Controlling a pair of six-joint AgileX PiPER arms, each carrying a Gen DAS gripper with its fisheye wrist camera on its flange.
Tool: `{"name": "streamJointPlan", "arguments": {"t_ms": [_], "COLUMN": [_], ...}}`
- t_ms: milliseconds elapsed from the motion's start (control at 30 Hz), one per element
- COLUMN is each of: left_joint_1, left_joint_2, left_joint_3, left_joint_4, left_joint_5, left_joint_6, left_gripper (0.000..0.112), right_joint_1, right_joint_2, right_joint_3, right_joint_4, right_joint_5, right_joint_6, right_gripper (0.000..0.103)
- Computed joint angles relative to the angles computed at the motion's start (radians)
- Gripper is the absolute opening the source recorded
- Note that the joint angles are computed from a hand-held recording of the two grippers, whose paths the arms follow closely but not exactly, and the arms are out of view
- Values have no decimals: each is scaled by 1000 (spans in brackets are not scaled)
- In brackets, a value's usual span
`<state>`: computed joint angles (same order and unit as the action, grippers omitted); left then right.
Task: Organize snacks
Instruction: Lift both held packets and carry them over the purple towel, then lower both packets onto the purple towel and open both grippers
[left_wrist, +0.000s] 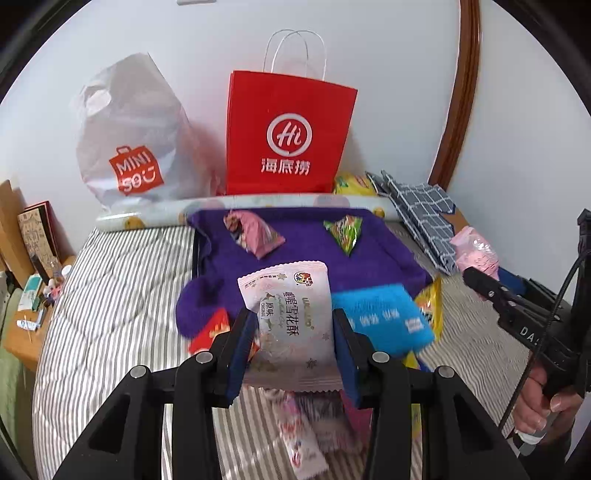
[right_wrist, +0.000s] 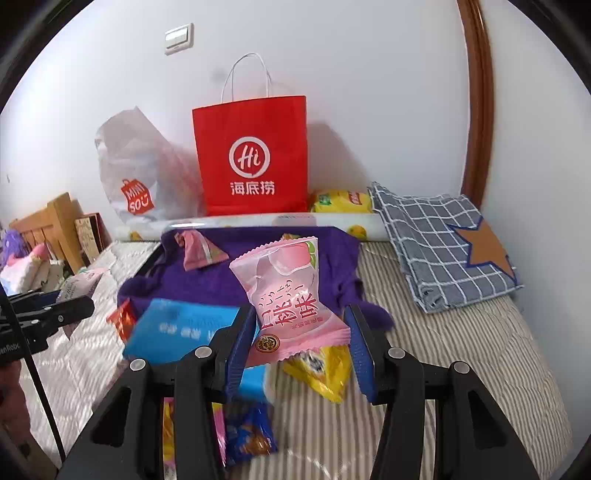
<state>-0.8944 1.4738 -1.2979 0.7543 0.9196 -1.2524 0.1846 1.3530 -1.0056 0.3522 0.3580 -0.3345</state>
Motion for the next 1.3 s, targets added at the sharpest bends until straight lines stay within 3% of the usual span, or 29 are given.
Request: {"name": "streamJointPlan", "arguments": {"t_ms": [300, 633, 833, 967, 1200, 1300], "left_joint_1": [104, 245, 333, 344, 378, 396], "left_joint_2": [30, 127, 209, 277, 361, 390], "left_joint_3": [-74, -177, -247, -338, -419, -415], "left_joint_4": [-23, -73, -186, -181, -185, -181], "left_joint_5": [35, -26, -103, -94, -118, -127], "left_joint_6": [99, 203, 292, 331, 365, 355], "left_gripper": [40, 40, 40, 40, 40, 40], "right_joint_1": [15, 8, 11, 17, 10, 15], "right_joint_2": [177, 345, 444, 504, 587, 620], "right_joint_3": [-215, -456, -591, -685, -726, -738], "right_joint_4": [-7, -59, -84, -95, -22, -68], "right_joint_5": [47, 103, 138, 161, 141, 158], "right_joint_6": [46, 116, 154, 160, 113, 128], "right_gripper": [49, 49, 49, 49, 49, 49]}}
